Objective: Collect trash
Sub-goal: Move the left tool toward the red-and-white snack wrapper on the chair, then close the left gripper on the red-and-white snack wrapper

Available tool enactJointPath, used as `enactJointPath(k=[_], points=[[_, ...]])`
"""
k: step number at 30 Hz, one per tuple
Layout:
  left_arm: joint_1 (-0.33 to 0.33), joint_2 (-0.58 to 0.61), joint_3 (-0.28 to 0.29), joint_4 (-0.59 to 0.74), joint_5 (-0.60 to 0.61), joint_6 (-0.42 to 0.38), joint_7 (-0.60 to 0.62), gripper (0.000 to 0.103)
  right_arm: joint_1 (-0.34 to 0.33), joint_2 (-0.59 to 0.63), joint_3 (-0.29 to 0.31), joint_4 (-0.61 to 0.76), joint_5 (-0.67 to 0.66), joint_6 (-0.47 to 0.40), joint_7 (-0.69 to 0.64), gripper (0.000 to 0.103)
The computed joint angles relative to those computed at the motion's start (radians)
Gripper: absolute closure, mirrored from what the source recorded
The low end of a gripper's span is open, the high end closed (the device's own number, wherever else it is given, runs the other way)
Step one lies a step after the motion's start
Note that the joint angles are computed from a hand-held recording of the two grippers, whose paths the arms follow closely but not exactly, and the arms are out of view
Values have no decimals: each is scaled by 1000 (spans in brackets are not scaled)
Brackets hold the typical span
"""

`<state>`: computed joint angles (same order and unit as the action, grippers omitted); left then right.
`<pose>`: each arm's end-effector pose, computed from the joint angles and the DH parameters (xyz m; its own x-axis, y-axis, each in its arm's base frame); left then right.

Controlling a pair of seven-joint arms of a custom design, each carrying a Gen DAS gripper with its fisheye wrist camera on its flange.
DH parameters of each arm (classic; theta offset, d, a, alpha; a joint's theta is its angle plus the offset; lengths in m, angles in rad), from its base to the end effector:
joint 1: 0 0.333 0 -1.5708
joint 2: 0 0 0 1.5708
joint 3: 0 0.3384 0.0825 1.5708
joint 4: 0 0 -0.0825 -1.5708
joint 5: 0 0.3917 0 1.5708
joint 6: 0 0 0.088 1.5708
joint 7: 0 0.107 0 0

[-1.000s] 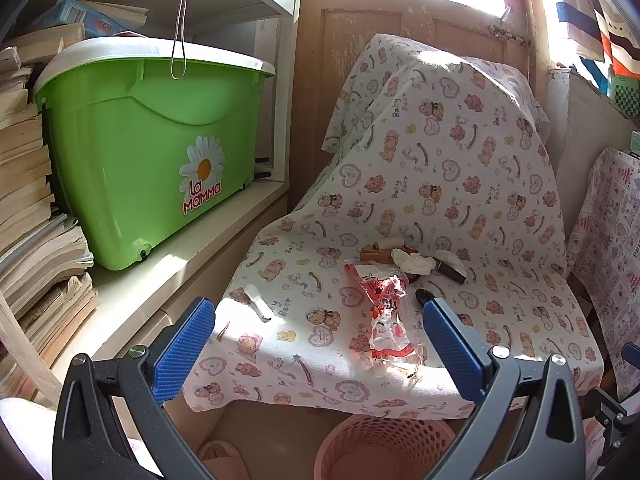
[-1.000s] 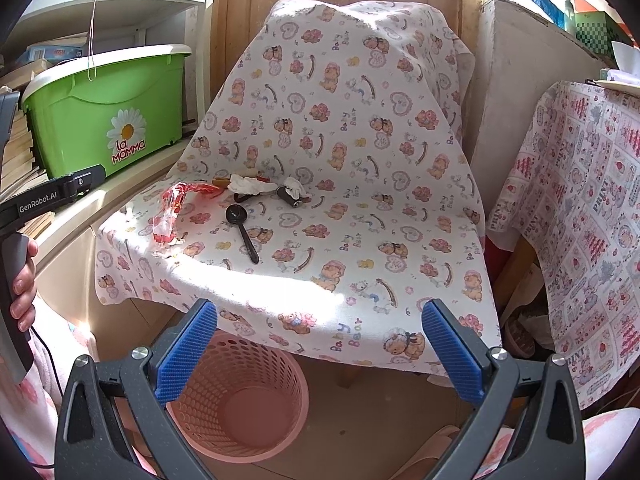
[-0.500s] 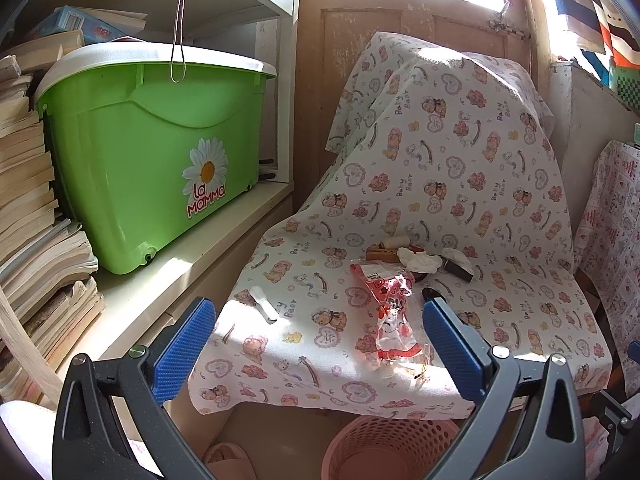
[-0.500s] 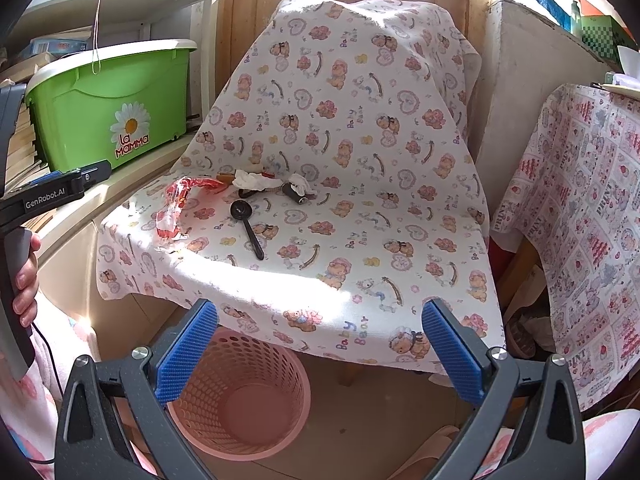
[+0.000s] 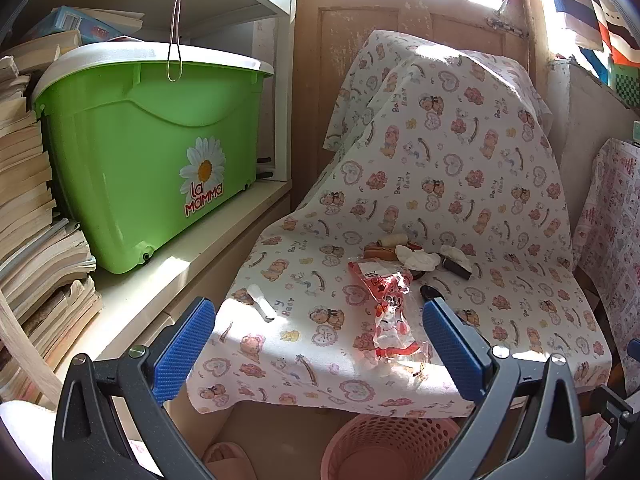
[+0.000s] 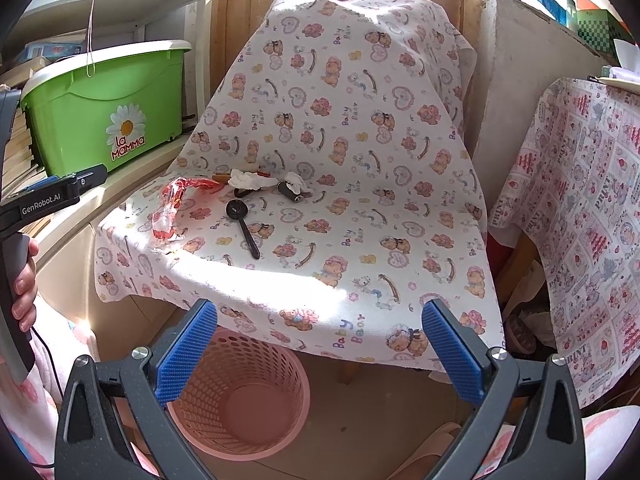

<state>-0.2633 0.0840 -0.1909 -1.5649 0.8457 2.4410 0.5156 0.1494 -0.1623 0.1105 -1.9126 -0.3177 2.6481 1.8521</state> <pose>0.5829 -0.2761 0.7039 0.1465 -0.9883 0.0421 -0.4821 -0.1085 -0.8694 0.5429 0.1588 0.6916 0.1390 -0.9844 0.1080 -0.5836 -0.1695 -0.7942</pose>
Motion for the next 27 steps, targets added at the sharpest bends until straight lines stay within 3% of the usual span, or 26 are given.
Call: enactJointPath(k=[12, 17, 20, 22, 23, 25, 27], points=[[-2, 9, -2, 10, -25, 3, 44, 1, -8, 6, -1, 5, -29, -14, 44, 0], [-7, 52, -6, 48, -128, -22, 161, 1, 12, 23, -22, 20, 74, -20, -16, 0], [-19, 62, 2, 54, -132, -43, 147, 1, -24, 30, 9, 28, -78, -18, 156, 0], [-8, 74, -1, 65, -201, -41, 198, 1, -26, 41, 9, 41, -130, -20, 208, 8], [2, 83, -4, 73, -256, -39, 239, 1, -17, 53, -1, 58, -108, -33, 185, 20], [10, 105, -3, 106, -328, -67, 280, 13, 5, 83, -23, 99, -21, -78, 100, 35], [20, 134, -2, 160, -396, -118, 333, 24, 17, 107, -40, 131, 40, -108, 57, 57]])
